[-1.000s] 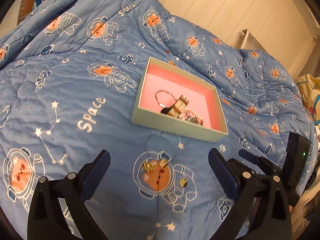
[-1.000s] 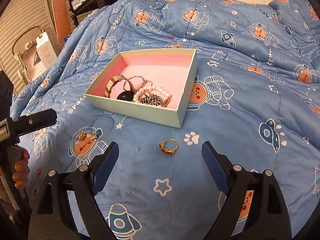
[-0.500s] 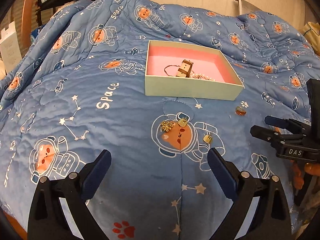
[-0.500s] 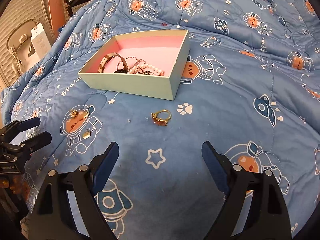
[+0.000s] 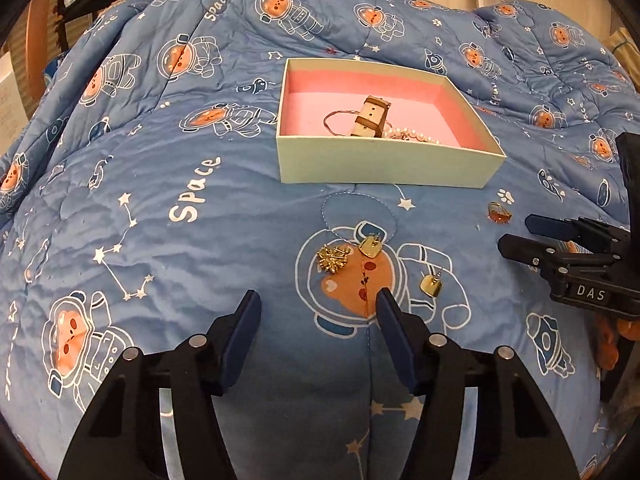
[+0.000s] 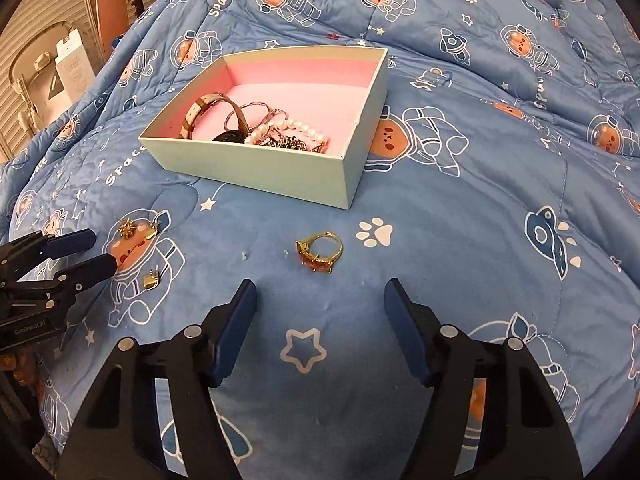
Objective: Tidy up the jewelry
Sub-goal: 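Grasp the gold flower earring with the left gripper while the right grasps the gold ring, then carry the earring and gold ring into the box while opening both grippers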
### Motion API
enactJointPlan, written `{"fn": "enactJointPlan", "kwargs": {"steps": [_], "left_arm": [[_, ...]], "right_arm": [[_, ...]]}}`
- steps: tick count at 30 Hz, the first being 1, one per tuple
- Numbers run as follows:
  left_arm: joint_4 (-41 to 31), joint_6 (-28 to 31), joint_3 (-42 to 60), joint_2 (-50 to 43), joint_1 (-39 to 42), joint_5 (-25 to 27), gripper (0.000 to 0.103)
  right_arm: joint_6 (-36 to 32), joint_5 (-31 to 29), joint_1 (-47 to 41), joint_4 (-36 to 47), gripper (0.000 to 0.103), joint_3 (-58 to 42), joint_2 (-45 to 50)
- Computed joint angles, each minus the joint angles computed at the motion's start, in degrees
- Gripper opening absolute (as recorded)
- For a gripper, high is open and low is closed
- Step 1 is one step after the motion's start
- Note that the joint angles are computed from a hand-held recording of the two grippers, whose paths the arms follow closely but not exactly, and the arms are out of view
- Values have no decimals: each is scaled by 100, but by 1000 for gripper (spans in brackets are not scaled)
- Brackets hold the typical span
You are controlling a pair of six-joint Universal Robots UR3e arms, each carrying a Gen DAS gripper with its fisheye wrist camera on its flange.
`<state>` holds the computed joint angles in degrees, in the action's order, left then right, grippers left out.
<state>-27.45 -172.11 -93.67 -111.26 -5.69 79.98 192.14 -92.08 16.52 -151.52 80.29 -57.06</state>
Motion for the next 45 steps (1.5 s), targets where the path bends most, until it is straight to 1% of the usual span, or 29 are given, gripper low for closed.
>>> {"fn": "enactJointPlan", "kwargs": {"steps": [1, 4, 8, 9, 12, 16, 19, 21, 28, 33, 40, 45], "left_arm": [[-18, -30, 37, -31, 16, -19, 54], [-116, -33, 226, -153, 9, -43, 50], [-296, 72, 654, -420, -142, 125, 43], [-325, 94, 740, -482, -169, 146, 39], [-425, 136, 977, -633, -250, 211, 27], [-431, 188, 1059, -687, -310, 244, 18], [-383, 204, 1012, -673, -298, 201, 17], [-336, 208, 947, -642, -269, 132, 17], [-246, 128, 664, -455, -109, -173, 16], [-159, 100, 412, -278, -43, -295, 16], [-74, 106, 97, 23, 28, -481, 16], [-82, 154, -91, 304, 85, -685, 16]], "right_arm": [[-3, -7, 4, 48, 61, -91, 53], [16, -12, 7, 194, 57, -350, 200], [45, -42, 12, 377, 51, -637, 342], [58, -61, 14, 426, 48, -701, 372], [73, -63, 4, 484, 43, -801, 425], [116, -78, -5, 477, 33, -820, 449], [129, -84, -13, 456, 27, -805, 448], [122, -68, -15, 405, 25, -757, 431], [130, -20, -32, 224, 24, -550, 341], [125, 88, -73, 103, 24, -321, 191], [-22, 450, -118, -158, 24, 180, -214], [-186, 829, -123, -370, 24, 441, -526]]}}
